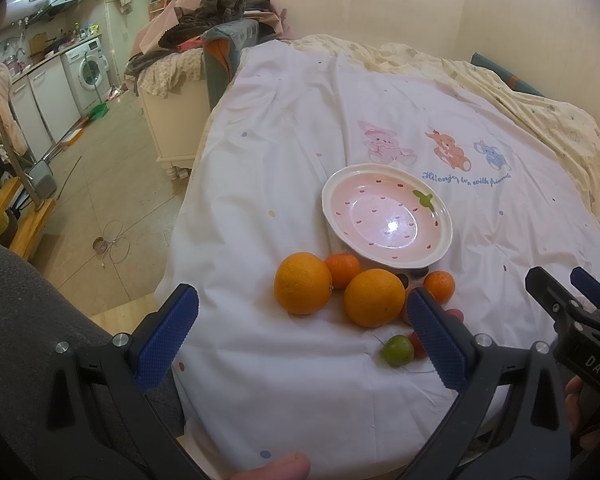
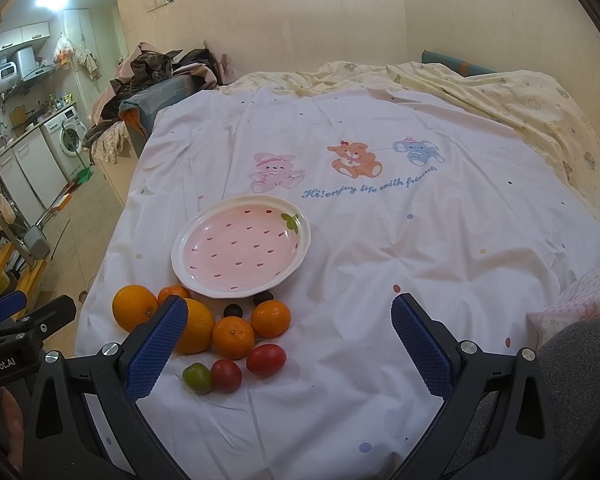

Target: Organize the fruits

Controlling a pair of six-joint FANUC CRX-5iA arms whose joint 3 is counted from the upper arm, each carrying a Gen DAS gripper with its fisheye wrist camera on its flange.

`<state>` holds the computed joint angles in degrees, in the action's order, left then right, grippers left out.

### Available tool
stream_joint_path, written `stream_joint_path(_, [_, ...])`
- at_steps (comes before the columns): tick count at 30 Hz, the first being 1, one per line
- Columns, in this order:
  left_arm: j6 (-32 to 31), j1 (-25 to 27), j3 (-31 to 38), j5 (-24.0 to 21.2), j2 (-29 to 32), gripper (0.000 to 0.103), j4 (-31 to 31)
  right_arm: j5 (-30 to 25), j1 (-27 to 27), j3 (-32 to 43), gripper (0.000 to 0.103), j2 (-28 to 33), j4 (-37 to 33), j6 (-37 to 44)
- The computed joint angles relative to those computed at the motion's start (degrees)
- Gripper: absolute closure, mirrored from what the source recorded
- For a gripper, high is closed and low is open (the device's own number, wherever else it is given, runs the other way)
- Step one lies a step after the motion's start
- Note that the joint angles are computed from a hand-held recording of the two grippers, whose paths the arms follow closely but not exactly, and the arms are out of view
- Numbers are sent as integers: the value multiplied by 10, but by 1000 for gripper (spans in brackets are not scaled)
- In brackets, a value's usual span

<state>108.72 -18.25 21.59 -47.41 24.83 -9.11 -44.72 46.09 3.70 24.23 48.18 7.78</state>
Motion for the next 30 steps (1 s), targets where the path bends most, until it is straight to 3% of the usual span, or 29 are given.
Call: stream_joint_path(30, [-5,3,-1,-2,-2,0,2,2,-2,-3,0,-1,-2,4])
